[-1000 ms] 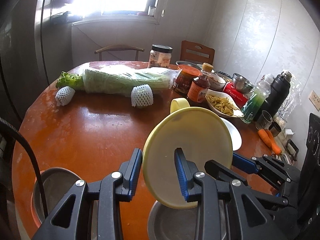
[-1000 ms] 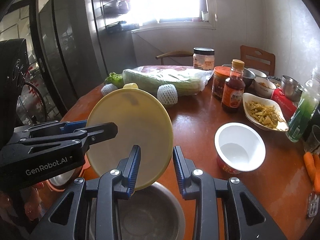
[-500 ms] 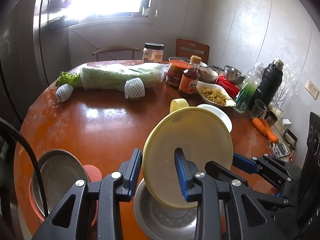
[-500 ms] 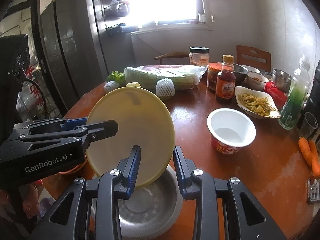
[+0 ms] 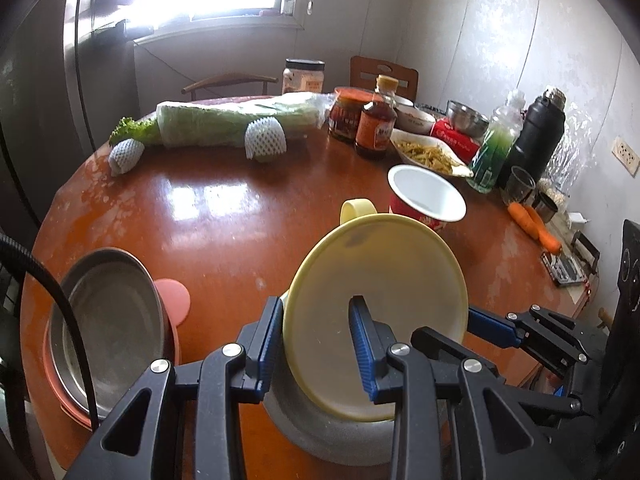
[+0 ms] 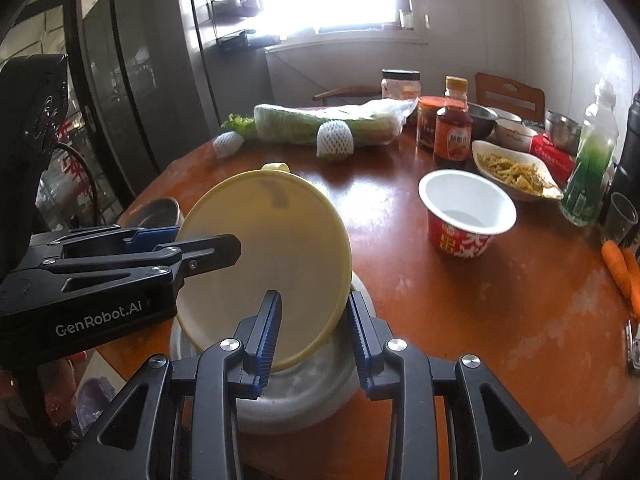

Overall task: Organize plates and bowls
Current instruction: 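Lower the yellow bowl into the steel bowl and open the left tool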

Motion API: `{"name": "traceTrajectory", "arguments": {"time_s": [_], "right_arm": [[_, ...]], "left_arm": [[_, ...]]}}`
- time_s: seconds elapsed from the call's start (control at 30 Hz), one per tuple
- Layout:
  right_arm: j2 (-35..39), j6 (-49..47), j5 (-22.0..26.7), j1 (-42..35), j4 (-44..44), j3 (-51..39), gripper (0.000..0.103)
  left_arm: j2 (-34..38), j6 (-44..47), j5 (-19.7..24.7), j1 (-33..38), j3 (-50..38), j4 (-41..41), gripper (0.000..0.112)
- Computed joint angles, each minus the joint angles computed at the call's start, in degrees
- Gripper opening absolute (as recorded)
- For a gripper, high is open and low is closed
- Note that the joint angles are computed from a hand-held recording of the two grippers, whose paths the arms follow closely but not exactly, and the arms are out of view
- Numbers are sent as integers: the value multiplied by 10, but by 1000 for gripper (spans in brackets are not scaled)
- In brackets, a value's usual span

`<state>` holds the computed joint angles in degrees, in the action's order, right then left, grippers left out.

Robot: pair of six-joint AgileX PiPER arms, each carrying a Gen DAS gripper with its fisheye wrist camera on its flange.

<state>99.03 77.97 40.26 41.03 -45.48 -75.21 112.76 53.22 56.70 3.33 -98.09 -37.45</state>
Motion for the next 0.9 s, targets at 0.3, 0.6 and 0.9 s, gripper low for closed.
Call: {"name": "traceTrajectory", "arguments": {"time_s": [0.3,0.6,0.9], "right_arm": [[4,27,3,13,-12,18,36],[12,23,12,16,-12,17,36],[14,19,10,15,-11,17,36]], "left_arm": [[-9,19,-21,-3,39,2,34],[-10,24,-34,-7,50,9,34],[-2,12,-32,-9,44,19,34]]}}
